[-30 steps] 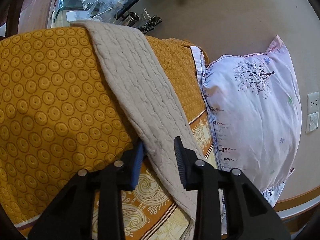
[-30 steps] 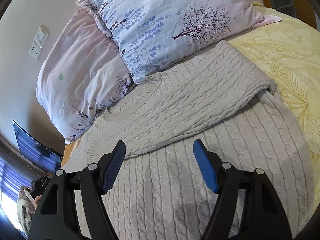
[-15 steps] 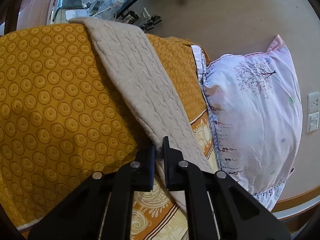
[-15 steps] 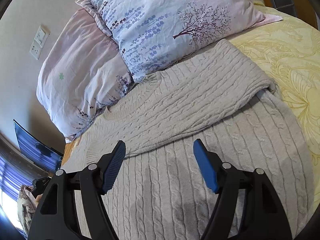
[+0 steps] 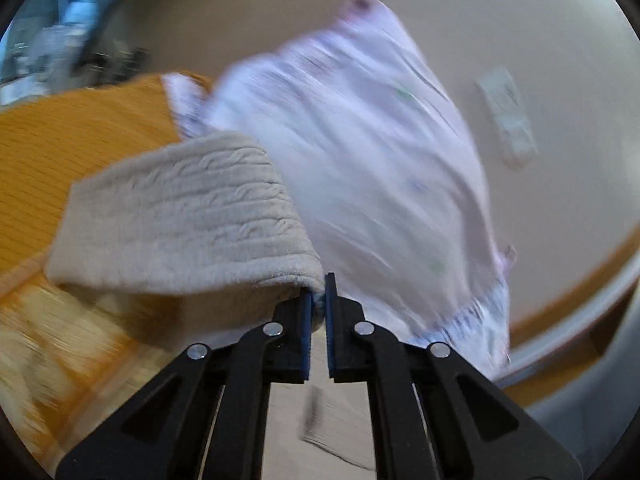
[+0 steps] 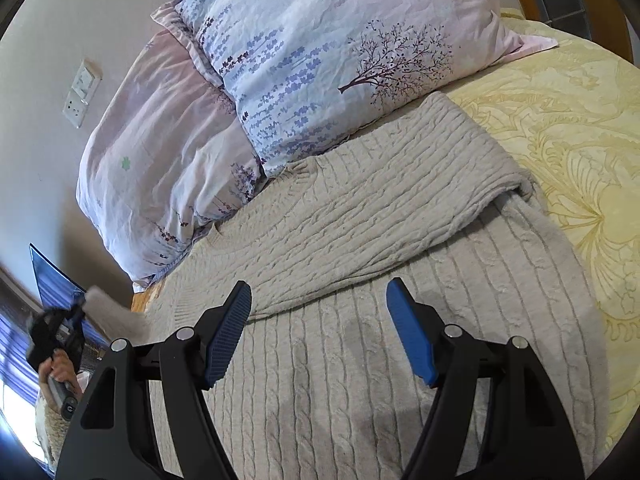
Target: Fold small clothes
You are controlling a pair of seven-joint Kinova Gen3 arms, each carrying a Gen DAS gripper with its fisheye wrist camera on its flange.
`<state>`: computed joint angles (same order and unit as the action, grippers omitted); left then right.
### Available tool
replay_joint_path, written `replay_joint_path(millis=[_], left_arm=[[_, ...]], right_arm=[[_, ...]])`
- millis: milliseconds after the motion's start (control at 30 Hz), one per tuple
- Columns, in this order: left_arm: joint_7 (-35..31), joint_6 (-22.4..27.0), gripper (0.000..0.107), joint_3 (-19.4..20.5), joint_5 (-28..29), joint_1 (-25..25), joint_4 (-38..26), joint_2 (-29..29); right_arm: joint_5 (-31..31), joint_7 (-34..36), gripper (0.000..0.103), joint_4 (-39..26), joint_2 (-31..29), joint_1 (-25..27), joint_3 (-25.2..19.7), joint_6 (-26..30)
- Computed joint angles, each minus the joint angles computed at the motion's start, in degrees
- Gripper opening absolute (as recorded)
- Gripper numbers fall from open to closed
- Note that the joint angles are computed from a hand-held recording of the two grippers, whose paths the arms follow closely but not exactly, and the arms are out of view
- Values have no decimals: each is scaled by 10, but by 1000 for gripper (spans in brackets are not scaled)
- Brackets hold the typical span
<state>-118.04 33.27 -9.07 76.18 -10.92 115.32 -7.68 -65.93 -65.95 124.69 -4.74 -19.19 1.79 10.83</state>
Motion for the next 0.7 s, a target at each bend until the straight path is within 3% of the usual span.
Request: replay_joint_path(millis=[133,200,300,467,567,633,700], left_arm=[[-62,2,5,53,64,51,-17,36],[-66,-4,5,83,68,79,-30,60],[-9,-21,5,108,11,134,-61,107],[103,-24,8,67,-106,245,-100,181],[110,-7,24,101,-130,212,-95,178],[71,-1,50,140,-115,159,-71,151],[25,-4,55,162,-88,116,-34,115]], right_arm=[[5,-4,72,4,-6,-3,2,-5],[16,-15,72,5,-8,-4,3,-5],[54,-53,72,5,-10,0,-1,-6],[154,-145,72,-2,-15,-1,-3,3],[224,-193,72,-17,-18,25,-31,15],[270,-212,72,-37,-17,57,-64,29],[308,-220,72,-57,-13,57,-71,39]])
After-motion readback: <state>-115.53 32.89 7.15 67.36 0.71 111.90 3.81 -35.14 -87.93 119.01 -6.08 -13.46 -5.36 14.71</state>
